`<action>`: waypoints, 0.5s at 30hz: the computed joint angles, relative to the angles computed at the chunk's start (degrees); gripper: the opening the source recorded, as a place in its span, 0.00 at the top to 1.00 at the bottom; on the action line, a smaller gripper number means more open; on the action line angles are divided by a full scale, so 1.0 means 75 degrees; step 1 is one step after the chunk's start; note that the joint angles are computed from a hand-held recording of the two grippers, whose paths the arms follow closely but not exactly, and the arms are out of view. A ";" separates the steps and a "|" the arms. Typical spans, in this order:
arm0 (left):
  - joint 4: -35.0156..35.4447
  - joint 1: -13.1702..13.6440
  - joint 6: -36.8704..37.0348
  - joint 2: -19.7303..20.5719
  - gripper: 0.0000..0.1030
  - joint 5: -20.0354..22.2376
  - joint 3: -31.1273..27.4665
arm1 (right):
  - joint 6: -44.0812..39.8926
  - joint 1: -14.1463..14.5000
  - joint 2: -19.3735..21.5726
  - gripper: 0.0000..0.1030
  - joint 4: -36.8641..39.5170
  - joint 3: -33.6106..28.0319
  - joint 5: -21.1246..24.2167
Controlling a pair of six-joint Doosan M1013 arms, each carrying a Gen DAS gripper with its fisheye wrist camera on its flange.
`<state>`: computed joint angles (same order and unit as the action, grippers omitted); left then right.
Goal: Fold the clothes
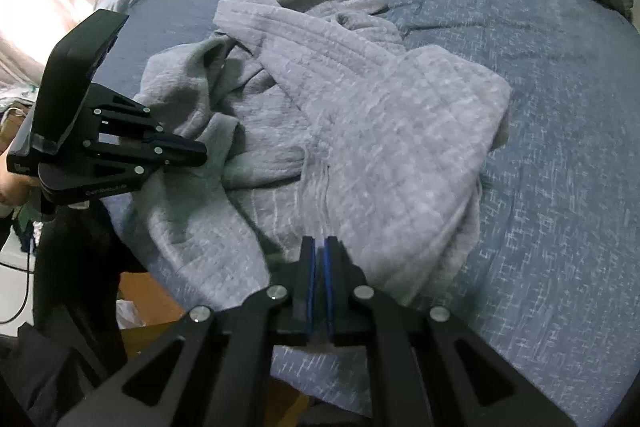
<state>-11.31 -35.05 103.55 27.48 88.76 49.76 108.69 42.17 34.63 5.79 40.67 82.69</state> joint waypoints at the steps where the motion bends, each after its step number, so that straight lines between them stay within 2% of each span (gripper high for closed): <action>1: -0.0036 -0.0001 0.0071 -0.0023 0.99 0.0054 -0.0002 | -0.0027 -0.0007 -0.0024 0.90 0.0027 0.0032 0.0014; 2: -0.0071 -0.0002 0.0142 -0.0048 0.97 0.0107 -0.0001 | -0.0055 -0.0008 -0.0042 0.89 0.0022 0.0059 0.0041; 6: 0.0118 -0.0114 0.0365 -0.0043 0.78 0.0163 -0.0026 | 0.0010 -0.0029 -0.0122 0.89 -0.0011 0.0201 -0.0030; 12: 0.0232 -0.0217 0.0432 -0.0066 0.65 -0.0005 0.0196 | 0.0143 -0.0045 -0.0291 0.89 -0.0031 0.0479 -0.0290; 15: 0.0436 -0.0289 0.0439 -0.0042 0.65 -0.0059 0.0262 | 0.0166 -0.0056 -0.0354 0.89 -0.0064 0.0582 -0.0318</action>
<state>-8.04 -37.22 106.84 27.17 88.32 51.73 109.93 41.75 31.98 5.31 45.04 80.30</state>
